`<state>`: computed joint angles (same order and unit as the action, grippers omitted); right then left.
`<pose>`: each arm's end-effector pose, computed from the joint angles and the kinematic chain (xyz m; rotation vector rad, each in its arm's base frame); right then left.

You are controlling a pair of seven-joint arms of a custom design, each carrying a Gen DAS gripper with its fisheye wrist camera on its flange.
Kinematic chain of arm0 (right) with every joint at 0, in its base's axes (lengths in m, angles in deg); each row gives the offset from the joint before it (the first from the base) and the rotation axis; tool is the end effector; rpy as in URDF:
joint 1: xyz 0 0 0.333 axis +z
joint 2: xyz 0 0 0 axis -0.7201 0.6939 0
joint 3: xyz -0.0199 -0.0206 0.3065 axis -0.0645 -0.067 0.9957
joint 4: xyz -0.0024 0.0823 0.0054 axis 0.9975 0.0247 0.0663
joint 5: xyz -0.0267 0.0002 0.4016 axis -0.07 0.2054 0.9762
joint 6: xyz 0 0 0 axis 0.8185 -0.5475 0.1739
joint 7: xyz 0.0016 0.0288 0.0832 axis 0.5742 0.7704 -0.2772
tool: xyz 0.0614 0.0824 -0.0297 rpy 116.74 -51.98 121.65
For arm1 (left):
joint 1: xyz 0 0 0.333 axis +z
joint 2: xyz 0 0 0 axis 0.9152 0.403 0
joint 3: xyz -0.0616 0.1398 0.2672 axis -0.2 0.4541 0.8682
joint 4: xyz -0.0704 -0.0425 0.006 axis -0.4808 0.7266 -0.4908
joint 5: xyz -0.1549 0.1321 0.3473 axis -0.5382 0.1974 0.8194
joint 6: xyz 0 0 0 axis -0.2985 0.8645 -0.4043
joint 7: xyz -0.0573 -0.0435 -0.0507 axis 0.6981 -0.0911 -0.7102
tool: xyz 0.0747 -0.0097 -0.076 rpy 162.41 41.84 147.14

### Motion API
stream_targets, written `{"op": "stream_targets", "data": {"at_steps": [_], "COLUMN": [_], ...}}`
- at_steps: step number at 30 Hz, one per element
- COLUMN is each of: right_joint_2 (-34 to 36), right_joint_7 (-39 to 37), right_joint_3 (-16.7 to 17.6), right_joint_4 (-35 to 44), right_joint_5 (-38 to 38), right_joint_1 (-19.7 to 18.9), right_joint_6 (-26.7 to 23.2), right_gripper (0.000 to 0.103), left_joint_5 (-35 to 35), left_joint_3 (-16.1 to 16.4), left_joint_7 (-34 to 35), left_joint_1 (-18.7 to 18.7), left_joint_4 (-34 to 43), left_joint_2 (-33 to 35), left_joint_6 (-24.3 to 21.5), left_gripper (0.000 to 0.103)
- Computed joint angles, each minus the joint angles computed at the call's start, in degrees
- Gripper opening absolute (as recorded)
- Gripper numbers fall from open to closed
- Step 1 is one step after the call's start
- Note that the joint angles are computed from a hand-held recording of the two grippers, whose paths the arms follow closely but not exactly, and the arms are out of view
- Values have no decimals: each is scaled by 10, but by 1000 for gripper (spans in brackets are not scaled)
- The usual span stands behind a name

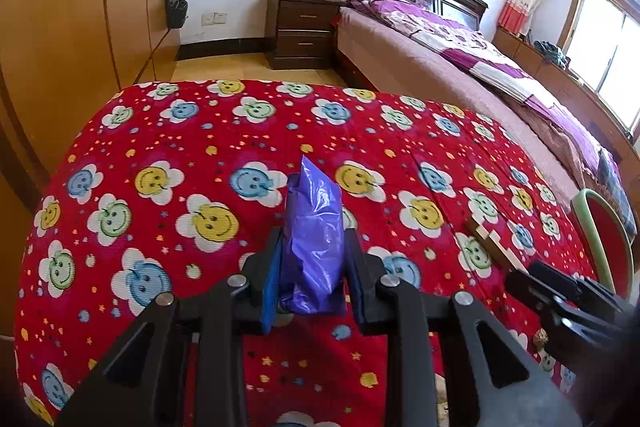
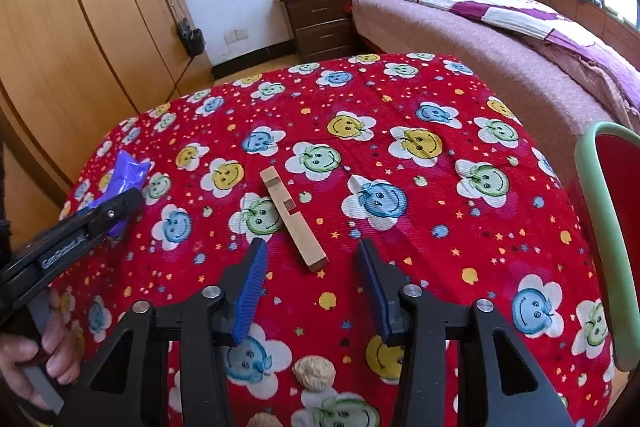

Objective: Collect trash
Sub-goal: 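Grasp the wooden stick with the right tool while the left tool holds the purple bag, then carry the wooden stick to the bucket with the right tool and release it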

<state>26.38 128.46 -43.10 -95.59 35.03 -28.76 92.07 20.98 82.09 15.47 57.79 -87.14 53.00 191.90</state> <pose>0.6324 0.2244 0.3635 -1.8329 1.6605 -0.4252 0.6632 -0.1031 0.3467 -1.9103 1.7231 -0.8602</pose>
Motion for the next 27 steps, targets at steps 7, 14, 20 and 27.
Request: {"op": "stream_targets", "data": {"at_steps": [7, 14, 20, 27], "right_joint_2": [0, 0, -38, -107], "right_joint_7": [20, 21, 54, 212], "right_joint_3": [-20, -14, -32, -211], "right_joint_4": [5, 3, -50, -137], "right_joint_5": [-25, -35, -27, -151], "right_joint_1": [19, 18, 24, 153], "right_joint_6": [-10, -7, 37, 94], "right_gripper": [24, 10, 10, 10], "left_joint_5": [3, -11, -26, -45], "left_joint_3": [-3, -23, -38, -62], "left_joint_7": [6, 24, 47, 72], "left_joint_1": [-1, 17, 31, 53], "left_joint_4": [-4, -16, -36, -50], "left_joint_2": [-2, -6, -15, -23], "left_joint_6": [8, 27, 51, 67], "left_gripper": [28, 28, 28, 29]}}
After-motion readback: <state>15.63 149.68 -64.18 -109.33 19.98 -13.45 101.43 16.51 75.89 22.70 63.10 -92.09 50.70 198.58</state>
